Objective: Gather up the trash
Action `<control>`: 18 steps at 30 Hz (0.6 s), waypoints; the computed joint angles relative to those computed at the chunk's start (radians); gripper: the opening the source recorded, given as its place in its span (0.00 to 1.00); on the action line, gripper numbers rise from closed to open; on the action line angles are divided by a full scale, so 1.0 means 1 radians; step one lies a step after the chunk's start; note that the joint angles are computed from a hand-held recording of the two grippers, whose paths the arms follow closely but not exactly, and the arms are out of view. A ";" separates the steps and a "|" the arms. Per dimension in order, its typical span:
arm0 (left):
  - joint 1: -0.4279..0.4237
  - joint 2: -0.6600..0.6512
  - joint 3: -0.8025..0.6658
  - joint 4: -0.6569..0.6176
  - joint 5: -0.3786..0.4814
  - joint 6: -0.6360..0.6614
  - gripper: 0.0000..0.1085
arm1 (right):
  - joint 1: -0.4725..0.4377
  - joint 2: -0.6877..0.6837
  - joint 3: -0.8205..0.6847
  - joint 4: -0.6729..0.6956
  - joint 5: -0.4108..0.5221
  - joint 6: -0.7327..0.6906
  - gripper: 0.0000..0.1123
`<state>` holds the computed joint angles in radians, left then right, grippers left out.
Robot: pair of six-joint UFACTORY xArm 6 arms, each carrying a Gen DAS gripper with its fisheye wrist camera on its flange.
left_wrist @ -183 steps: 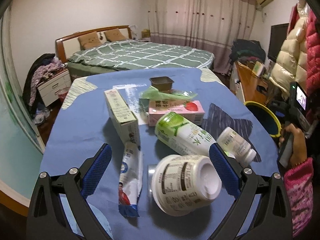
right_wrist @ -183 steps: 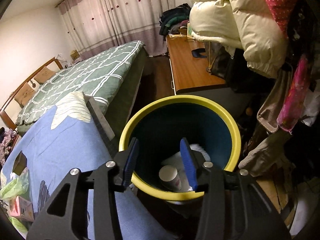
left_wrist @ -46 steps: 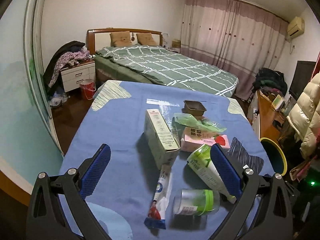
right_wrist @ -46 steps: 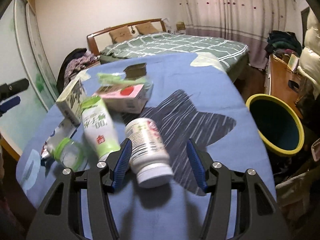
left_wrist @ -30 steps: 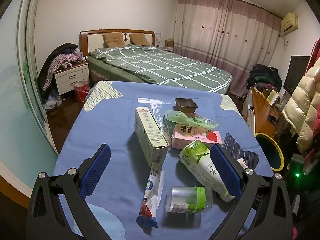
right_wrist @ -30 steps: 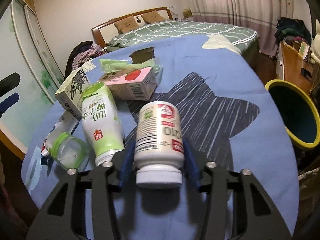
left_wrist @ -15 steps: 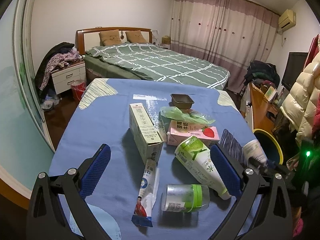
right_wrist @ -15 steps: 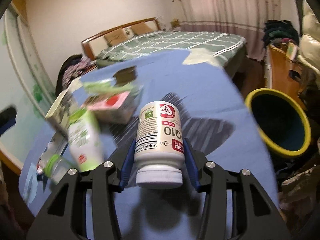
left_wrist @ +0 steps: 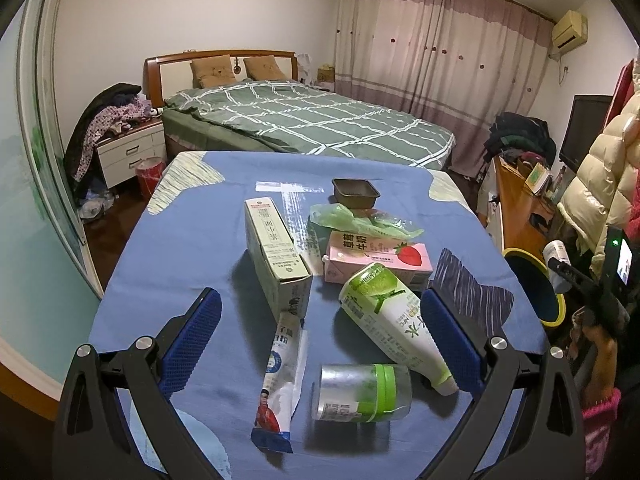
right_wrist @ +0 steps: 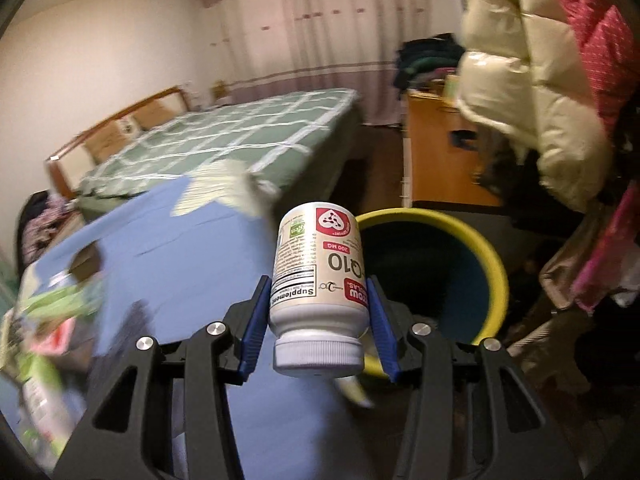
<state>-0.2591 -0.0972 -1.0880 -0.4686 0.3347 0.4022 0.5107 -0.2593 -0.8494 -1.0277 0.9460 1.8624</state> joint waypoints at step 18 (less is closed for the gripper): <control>-0.006 0.018 -0.010 0.005 0.007 -0.003 0.90 | -0.102 0.059 -0.026 0.075 0.059 -0.019 0.43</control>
